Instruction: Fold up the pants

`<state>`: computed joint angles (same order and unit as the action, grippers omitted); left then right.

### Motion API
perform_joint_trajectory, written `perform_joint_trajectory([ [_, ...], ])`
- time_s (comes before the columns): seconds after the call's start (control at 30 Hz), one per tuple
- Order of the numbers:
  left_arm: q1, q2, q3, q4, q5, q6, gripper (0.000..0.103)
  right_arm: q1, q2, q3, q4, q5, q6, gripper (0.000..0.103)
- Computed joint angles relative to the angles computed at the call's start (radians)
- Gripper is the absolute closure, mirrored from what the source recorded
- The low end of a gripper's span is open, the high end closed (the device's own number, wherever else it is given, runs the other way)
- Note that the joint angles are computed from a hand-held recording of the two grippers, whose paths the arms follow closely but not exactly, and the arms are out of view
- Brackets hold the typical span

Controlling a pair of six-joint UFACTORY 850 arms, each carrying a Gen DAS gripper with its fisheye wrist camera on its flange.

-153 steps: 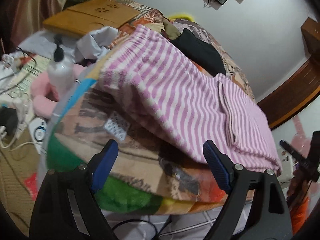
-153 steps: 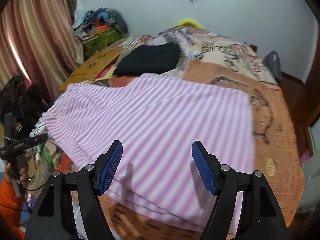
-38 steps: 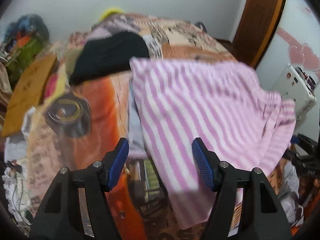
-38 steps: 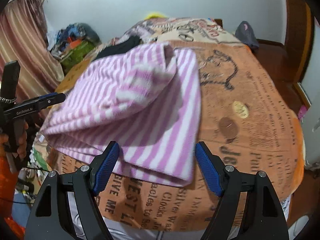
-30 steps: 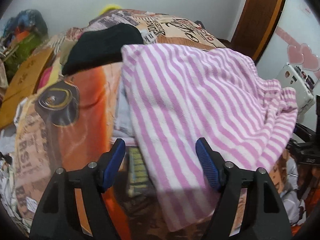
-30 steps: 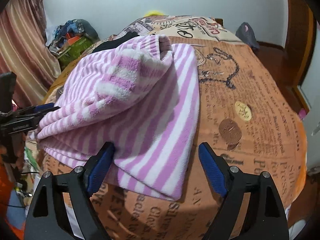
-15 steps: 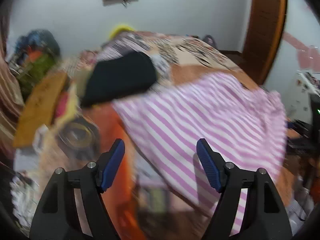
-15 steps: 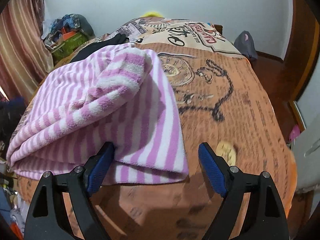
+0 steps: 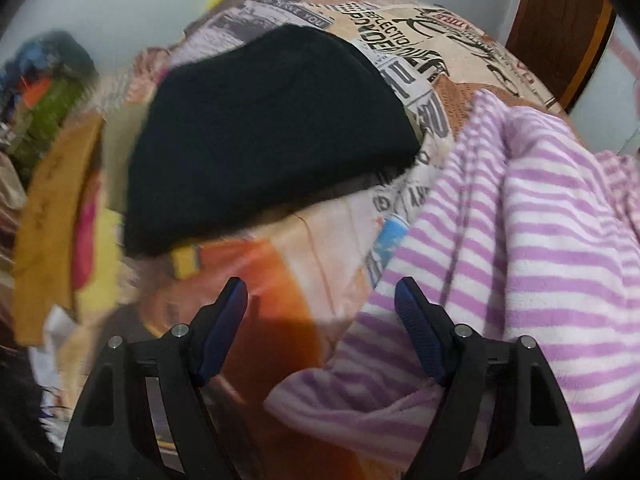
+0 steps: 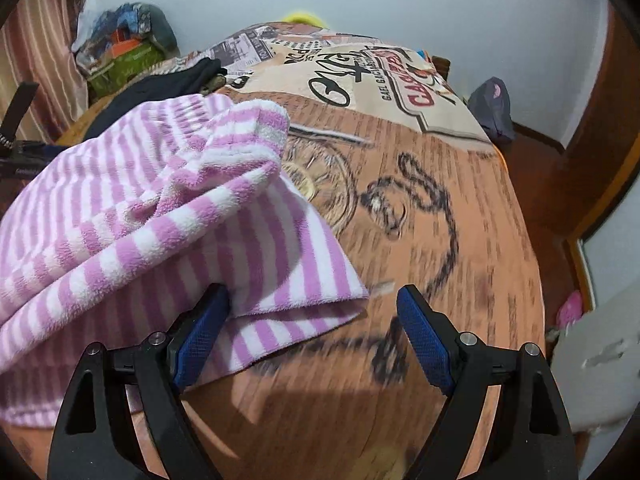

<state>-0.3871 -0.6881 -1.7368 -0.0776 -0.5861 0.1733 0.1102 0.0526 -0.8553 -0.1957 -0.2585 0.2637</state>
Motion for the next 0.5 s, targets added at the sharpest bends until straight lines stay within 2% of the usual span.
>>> perform_joint_trajectory([
  [0.13, 0.008, 0.052, 0.095, -0.08, 0.071, 0.057, 0.026, -0.019, -0.09, -0.078, -0.005, -0.01, -0.054, 0.021],
  [0.17, 0.008, 0.065, 0.116, -0.081, 0.076, 0.052, 0.029, -0.024, -0.113, -0.099, 0.014, -0.012, -0.085, 0.021],
  [0.27, 0.015, 0.106, 0.177, -0.166, 0.066, 0.097, 0.041, -0.032, -0.178, -0.164, 0.066, -0.024, -0.157, 0.021],
  [0.33, 0.005, 0.135, 0.219, -0.183, 0.088, 0.099, 0.052, -0.036, -0.203, -0.197, 0.107, -0.037, -0.188, 0.023],
  [0.37, -0.005, 0.154, 0.248, -0.166, 0.106, 0.083, 0.06, -0.038, -0.203, -0.201, 0.136, -0.042, -0.207, 0.028],
  [0.4, -0.016, 0.17, 0.268, -0.144, 0.117, 0.066, 0.07, -0.041, -0.195, -0.195, 0.166, -0.044, -0.223, 0.03],
  [0.5, -0.057, 0.208, 0.305, -0.018, 0.119, -0.039, 0.081, -0.036, -0.11, -0.128, 0.125, -0.032, -0.156, 0.03],
])
